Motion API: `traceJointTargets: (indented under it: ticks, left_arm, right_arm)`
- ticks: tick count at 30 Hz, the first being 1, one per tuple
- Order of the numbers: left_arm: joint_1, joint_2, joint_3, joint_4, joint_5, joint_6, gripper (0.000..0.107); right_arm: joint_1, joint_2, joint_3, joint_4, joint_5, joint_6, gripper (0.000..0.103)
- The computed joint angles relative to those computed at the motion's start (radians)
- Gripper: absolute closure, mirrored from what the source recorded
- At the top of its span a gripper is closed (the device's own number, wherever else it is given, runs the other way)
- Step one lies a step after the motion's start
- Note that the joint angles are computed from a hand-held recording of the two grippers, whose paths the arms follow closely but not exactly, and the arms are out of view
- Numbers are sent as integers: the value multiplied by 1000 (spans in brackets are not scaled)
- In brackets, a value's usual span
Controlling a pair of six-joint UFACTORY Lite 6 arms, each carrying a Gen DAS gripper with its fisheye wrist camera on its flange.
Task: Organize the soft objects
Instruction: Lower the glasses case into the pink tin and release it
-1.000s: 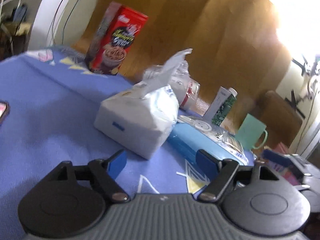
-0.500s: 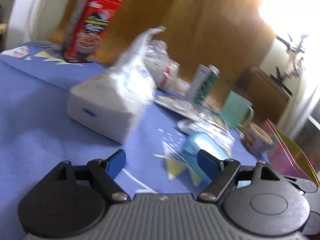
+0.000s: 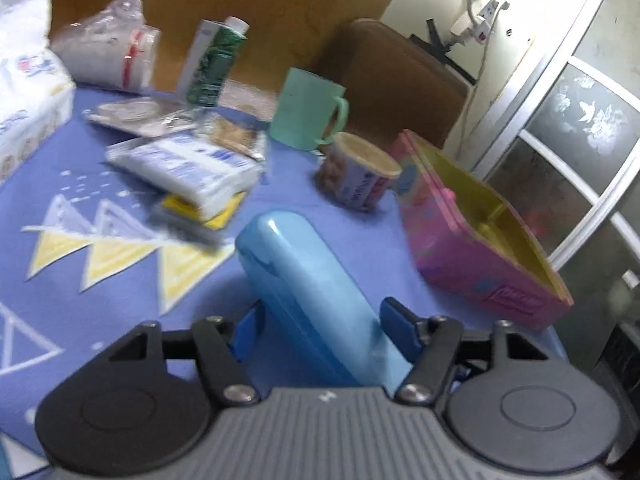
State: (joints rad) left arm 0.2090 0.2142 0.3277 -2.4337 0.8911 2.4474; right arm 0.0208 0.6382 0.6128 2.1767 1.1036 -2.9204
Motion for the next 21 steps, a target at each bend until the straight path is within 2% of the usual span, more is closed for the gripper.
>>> traceJointTargets:
  ticks: [5, 9, 12, 17, 21]
  left_arm:
    - [-241, -65, 144, -90, -117, -35, 47]
    - [-423, 54, 411, -120, -202, -65, 47]
    - [-524, 215, 669, -87, -282, -133, 48]
    - [-656, 554, 1175, 105, -449, -374, 49]
    - [-717, 816, 1565, 448, -546, -737, 49]
  right_arm:
    - [-165, -38, -41, -22, 119, -69, 47]
    - [-301, -87, -49, 27, 196, -146, 47]
    - [-390, -79, 9, 68, 196, -160, 47]
    - [-489, 15, 184, 138, 126, -156, 47]
    - [-550, 98, 346, 137, 11, -91, 47]
